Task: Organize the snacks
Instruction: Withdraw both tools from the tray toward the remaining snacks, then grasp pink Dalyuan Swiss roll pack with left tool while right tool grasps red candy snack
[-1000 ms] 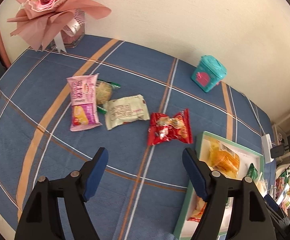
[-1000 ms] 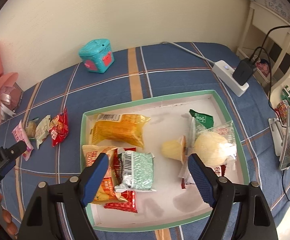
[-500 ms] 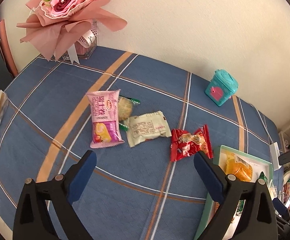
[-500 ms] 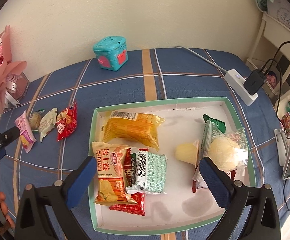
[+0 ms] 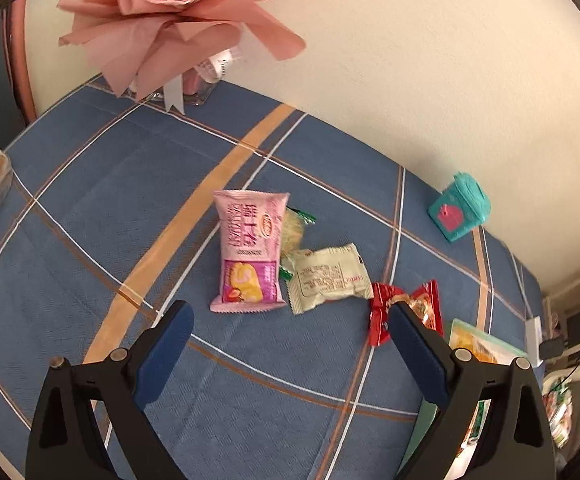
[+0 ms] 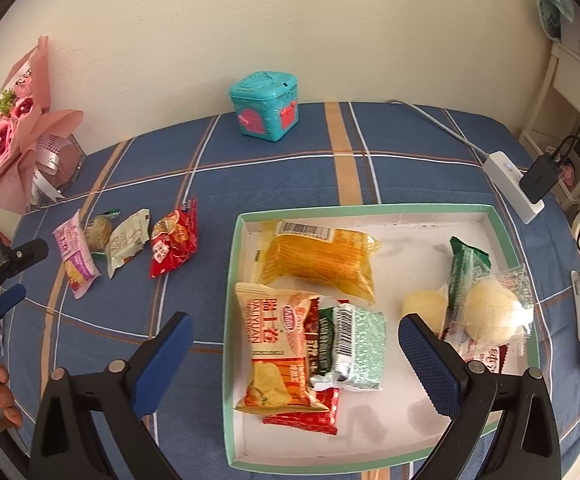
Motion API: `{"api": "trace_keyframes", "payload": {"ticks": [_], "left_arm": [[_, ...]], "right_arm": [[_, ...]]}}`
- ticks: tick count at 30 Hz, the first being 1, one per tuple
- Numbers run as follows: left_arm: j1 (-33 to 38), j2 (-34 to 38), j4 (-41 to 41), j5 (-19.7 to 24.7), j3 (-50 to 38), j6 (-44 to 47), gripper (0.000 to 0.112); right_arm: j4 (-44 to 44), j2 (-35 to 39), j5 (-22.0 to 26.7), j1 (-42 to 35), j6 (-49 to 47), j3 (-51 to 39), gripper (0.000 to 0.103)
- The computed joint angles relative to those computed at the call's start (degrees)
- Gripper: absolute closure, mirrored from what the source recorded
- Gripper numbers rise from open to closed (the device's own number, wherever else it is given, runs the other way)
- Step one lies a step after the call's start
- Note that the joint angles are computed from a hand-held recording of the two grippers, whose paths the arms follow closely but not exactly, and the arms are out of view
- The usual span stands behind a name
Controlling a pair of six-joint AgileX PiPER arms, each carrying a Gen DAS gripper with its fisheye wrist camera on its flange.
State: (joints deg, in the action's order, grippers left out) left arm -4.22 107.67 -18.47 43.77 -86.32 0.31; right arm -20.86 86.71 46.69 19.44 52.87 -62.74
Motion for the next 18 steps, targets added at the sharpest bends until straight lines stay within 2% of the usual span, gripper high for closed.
{"api": "trace_keyframes", "payload": {"ticks": [5,13,18], "left_arm": [[0.90,0.79,2.93,-0.68,-1.01,-1.54,0.015],[5.18,4.06,-1.56,0.80,-4.15,0.91,0.019],[6.07,6.57,-1.10,1.36,-6.83,-0.21,0.019]], "right_arm": [[0.23,2.27,-0.24,0.93,-0.79,-3.22,0.000],[2.12,9.18,0.01,2.14,-5.65,-13.24,0.000],[9.39,15.65,-0.78,0.32,-12.84,-21.04,0.000]]}}
